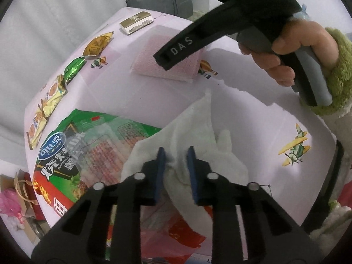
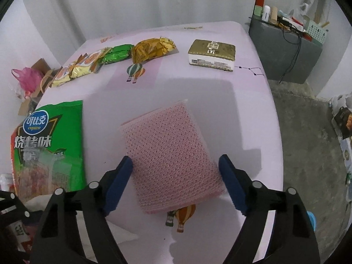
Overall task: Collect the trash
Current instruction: 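Grasp the white glove with the left tool while the right tool grasps the pink sponge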
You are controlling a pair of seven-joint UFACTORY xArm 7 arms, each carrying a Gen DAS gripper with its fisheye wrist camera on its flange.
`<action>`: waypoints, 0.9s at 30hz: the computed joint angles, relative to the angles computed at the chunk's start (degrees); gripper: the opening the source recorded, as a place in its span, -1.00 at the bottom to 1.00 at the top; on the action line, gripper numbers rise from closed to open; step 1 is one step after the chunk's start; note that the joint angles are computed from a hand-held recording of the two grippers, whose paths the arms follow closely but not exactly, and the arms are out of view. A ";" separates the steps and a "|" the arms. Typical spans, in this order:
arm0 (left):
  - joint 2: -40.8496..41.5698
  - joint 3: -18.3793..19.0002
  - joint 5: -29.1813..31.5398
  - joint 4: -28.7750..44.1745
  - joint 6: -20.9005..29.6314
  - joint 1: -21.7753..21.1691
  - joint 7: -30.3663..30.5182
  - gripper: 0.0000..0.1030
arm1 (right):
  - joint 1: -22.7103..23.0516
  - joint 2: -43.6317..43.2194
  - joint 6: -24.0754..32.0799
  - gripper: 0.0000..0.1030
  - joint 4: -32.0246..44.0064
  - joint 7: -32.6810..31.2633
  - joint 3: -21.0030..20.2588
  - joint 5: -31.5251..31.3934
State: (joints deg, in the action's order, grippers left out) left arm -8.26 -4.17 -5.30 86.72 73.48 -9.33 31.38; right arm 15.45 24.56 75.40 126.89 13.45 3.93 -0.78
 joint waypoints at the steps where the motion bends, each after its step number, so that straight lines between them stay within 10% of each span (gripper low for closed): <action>1: -0.12 0.02 -0.15 -0.14 -0.11 -0.01 0.10 -0.75 | 0.10 -0.14 -0.17 0.44 -0.25 0.13 -0.01 -0.08; 17: -4.90 1.52 -6.48 -4.33 -4.59 0.12 -0.63 -0.93 | -4.18 -14.35 -6.35 0.22 -20.38 3.62 0.82 7.04; 27: -7.03 2.80 -9.49 -3.99 -4.88 0.60 -1.87 -0.93 | -0.39 -6.48 0.60 0.65 -8.12 1.66 1.21 -0.80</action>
State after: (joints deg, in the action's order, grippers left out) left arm -15.29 -1.37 -14.79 82.73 68.60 -8.74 29.51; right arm 15.06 18.08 76.00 118.78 15.11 5.14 -1.57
